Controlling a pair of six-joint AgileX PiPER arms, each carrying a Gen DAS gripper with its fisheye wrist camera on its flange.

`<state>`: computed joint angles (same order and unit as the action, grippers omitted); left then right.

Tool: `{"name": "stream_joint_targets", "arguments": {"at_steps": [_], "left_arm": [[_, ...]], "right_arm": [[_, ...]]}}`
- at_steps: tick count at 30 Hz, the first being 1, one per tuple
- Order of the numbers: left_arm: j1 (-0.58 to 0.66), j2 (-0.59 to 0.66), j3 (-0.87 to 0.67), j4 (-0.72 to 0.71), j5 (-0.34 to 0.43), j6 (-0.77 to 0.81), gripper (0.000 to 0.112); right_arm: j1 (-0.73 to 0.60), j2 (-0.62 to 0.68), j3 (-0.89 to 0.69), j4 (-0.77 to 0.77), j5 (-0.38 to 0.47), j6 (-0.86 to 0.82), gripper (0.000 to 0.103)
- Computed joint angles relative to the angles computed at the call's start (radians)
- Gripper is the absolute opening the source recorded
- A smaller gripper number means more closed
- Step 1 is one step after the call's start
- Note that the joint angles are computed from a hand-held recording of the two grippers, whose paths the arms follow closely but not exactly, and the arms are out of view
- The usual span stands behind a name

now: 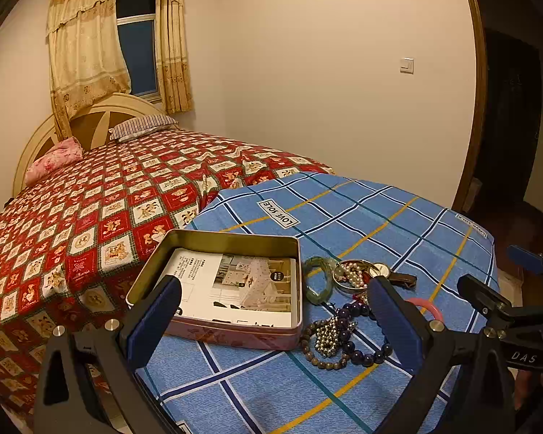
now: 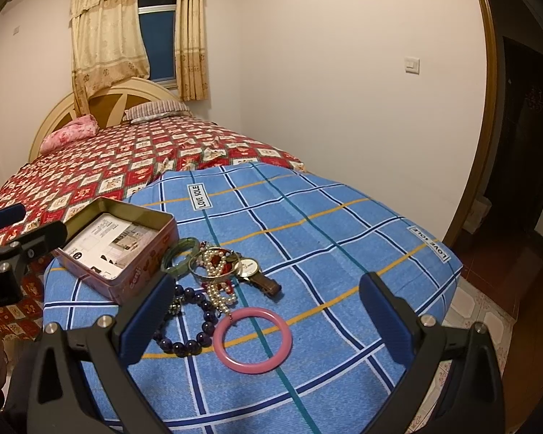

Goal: Organize jewelry

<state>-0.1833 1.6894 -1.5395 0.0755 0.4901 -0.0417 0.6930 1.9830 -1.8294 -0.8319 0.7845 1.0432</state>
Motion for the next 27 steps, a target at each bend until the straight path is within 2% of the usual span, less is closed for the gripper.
{"name": "stream_joint_targets", "arguments": {"at_steps": [27], "left_arm": [[-0.001,-0.003,0.008,-0.003,-0.007,0.001,0.102]], "right_arm": [[0.01,0.0,0.021,-0.017,-0.005,0.022,0.103]]}}
